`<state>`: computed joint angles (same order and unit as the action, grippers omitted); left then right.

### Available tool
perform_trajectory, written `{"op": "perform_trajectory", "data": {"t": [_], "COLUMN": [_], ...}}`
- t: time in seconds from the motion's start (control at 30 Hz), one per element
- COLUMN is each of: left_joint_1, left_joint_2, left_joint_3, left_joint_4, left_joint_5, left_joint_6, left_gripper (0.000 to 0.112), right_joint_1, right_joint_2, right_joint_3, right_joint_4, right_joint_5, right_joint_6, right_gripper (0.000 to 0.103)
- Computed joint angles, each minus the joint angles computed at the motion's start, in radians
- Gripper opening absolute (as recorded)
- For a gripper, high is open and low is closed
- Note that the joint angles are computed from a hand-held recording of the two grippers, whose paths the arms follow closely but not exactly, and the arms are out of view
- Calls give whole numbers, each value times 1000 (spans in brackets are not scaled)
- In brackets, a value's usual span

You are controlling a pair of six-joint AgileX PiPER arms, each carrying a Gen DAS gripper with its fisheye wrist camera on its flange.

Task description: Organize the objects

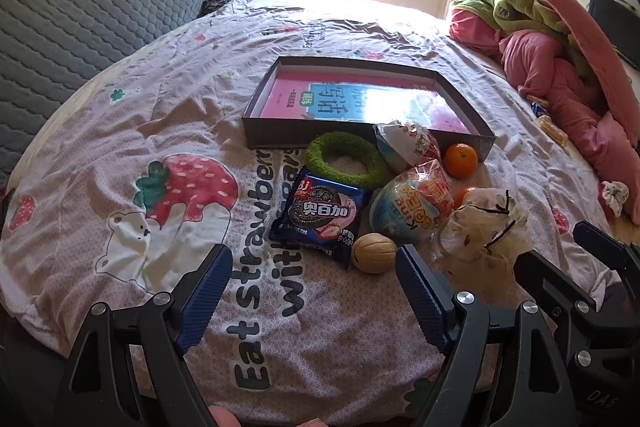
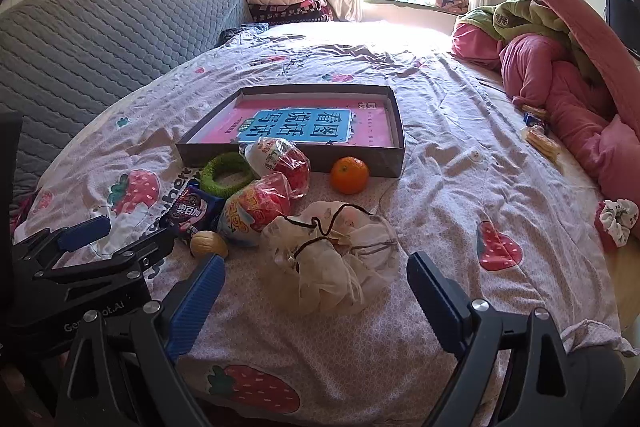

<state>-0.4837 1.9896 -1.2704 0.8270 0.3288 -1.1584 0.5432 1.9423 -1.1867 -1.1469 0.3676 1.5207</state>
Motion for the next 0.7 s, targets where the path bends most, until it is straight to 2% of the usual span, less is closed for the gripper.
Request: {"op": "perform_trajectory", "data": {"t": [0.7], "left_joint_1": [-10], "left_joint_2": [-13], "left_joint_3": [8], "left_joint_4": [40], "left_joint_5": [14], "left_joint_6": [-27], "left_gripper": [84], "right_joint_1": [3], "right_joint_2": [-16], "right_joint_3": [21], "right_joint_4": [-57], "right_joint_5": [5], "right_joint_6": [56], "right_gripper": [92]}}
